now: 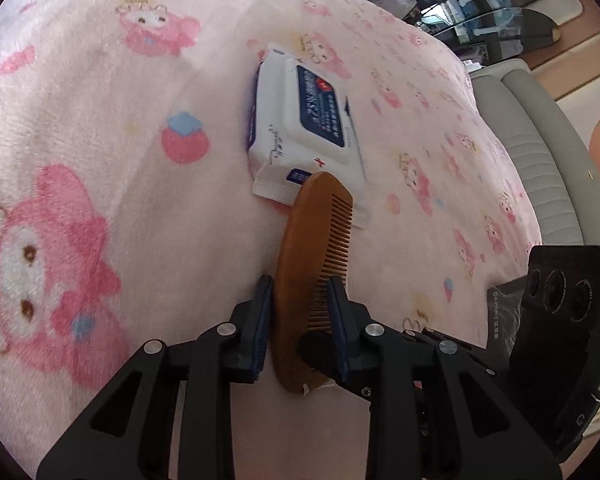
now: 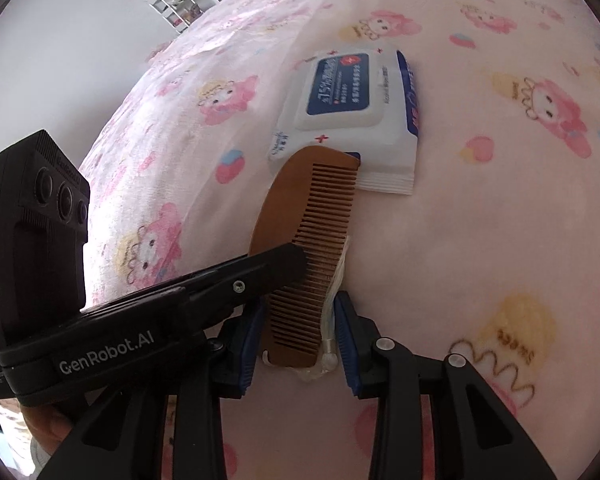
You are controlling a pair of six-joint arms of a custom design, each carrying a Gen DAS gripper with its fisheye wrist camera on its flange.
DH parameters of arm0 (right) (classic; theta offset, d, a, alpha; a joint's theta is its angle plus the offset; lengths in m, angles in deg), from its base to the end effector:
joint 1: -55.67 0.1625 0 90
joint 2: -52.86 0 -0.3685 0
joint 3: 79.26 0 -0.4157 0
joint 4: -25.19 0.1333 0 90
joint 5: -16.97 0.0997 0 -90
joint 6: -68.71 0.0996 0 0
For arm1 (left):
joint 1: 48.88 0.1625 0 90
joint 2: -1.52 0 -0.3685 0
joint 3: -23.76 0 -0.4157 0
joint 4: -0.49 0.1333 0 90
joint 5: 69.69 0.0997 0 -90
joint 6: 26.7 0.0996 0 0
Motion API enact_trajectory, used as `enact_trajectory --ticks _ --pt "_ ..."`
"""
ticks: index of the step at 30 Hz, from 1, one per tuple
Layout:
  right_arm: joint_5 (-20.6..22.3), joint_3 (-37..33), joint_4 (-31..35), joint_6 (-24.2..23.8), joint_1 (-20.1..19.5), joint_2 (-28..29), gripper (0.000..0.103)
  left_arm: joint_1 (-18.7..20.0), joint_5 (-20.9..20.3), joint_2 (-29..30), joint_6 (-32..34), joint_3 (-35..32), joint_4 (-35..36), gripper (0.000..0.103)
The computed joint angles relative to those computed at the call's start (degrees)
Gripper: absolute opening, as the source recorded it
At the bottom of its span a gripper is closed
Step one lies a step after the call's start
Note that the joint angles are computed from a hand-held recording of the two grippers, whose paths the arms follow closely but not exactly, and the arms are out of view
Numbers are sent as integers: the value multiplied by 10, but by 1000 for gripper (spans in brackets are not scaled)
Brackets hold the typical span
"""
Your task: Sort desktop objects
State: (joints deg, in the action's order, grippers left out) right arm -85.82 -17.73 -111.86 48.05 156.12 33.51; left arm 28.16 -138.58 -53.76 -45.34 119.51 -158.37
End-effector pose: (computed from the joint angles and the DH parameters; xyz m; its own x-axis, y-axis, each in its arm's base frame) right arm 0.2479 -0.7305 -0.0828 -0.8368 -0.4939 0.2363 -0.5087 0.8610 -0.0016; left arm 0.0173 -0.6792 0.1612 -0.9609 -0.2339 -0.1483 -0.1159 0.8259 -0.5518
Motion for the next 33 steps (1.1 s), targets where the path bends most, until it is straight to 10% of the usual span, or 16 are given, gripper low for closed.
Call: enact_trajectory --ticks 15,33 --pt "-13 208 -78 17 10 -190 32 -100 14 -47 -24 61 12 26" --pt "-40 389 -165 29 -30 -429 32 -224 -16 59 -12 -18 28 25"
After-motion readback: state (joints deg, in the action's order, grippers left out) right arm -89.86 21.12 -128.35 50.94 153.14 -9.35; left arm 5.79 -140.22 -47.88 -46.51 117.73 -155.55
